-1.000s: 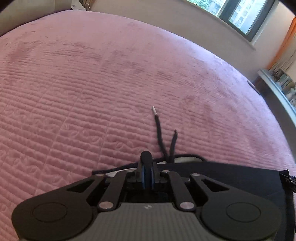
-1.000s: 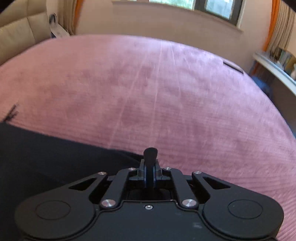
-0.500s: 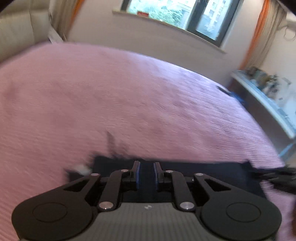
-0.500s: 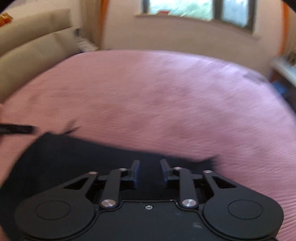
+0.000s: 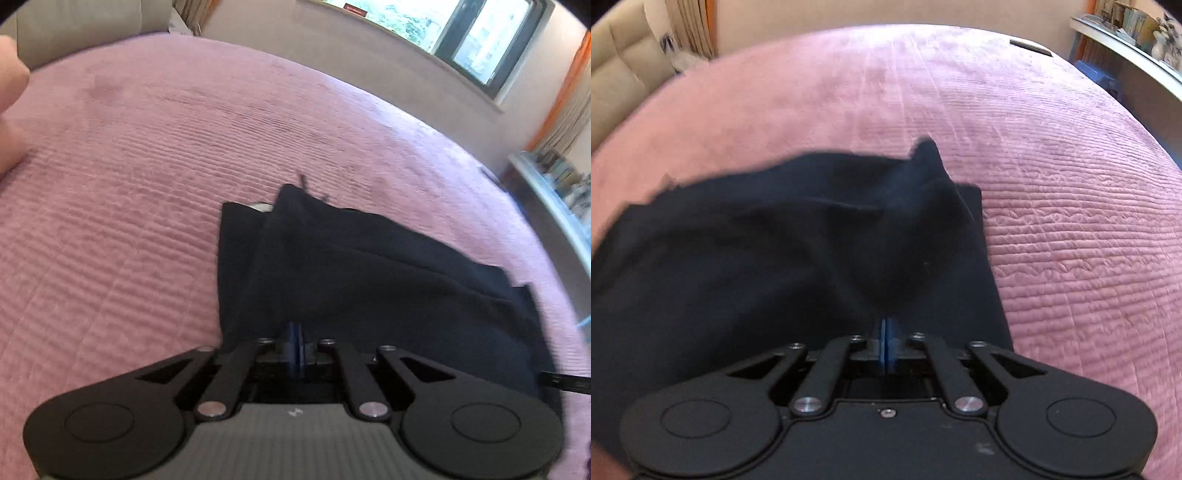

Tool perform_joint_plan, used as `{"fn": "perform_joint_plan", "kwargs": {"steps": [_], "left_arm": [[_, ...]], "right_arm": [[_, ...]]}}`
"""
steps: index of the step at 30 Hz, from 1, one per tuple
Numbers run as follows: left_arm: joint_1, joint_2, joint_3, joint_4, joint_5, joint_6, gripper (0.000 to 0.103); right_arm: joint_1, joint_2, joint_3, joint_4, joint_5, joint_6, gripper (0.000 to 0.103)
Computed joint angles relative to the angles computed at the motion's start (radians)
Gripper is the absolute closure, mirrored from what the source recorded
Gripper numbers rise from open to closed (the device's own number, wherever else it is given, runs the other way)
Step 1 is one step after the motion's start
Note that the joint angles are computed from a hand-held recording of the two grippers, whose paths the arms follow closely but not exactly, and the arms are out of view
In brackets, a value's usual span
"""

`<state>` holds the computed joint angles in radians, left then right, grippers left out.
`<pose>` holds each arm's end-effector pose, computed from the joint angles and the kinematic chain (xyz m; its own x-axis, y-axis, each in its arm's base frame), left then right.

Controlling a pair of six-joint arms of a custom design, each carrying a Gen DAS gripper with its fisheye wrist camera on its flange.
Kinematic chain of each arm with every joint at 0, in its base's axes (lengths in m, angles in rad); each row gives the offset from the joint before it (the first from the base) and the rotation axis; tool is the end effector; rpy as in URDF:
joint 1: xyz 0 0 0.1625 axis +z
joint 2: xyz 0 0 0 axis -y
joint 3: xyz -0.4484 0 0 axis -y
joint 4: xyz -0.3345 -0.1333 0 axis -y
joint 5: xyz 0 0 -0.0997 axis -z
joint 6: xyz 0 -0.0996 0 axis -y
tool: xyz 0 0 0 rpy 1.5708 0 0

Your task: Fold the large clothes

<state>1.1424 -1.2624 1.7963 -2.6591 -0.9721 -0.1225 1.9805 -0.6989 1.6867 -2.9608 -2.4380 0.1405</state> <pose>-0.0570 -0.5809 0.4021 -0.9113 -0.0218 -0.4112 0.2437 0.7765 -0.5810 0.3093 -0.5682 0.1515 -0.7566 0.1341 0.6399 -0.2632 0.8335 -0.4859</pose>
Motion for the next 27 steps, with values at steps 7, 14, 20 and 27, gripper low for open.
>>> {"fn": "perform_joint_plan", "kwargs": {"steps": [7,14,20,27], "left_arm": [[-0.072,-0.109,0.134,0.088,-0.033,-0.095,0.091],[-0.048,-0.161,0.214,0.136,0.089,-0.209,0.093],[-0.106,-0.296,0.245,0.303,0.158,-0.365,0.088],[-0.149,-0.394,0.301,0.353,0.172,-0.556,0.055]], "right_arm": [[0.104,0.070,-0.022,0.023,0.153,0.000,0.097],[0.085,0.073,0.065,0.046,0.116,0.057,0.103],[0.111,0.032,0.044,0.074,0.123,0.036,0.097],[0.142,0.092,-0.009,-0.027,0.184,-0.058,0.097]]}}
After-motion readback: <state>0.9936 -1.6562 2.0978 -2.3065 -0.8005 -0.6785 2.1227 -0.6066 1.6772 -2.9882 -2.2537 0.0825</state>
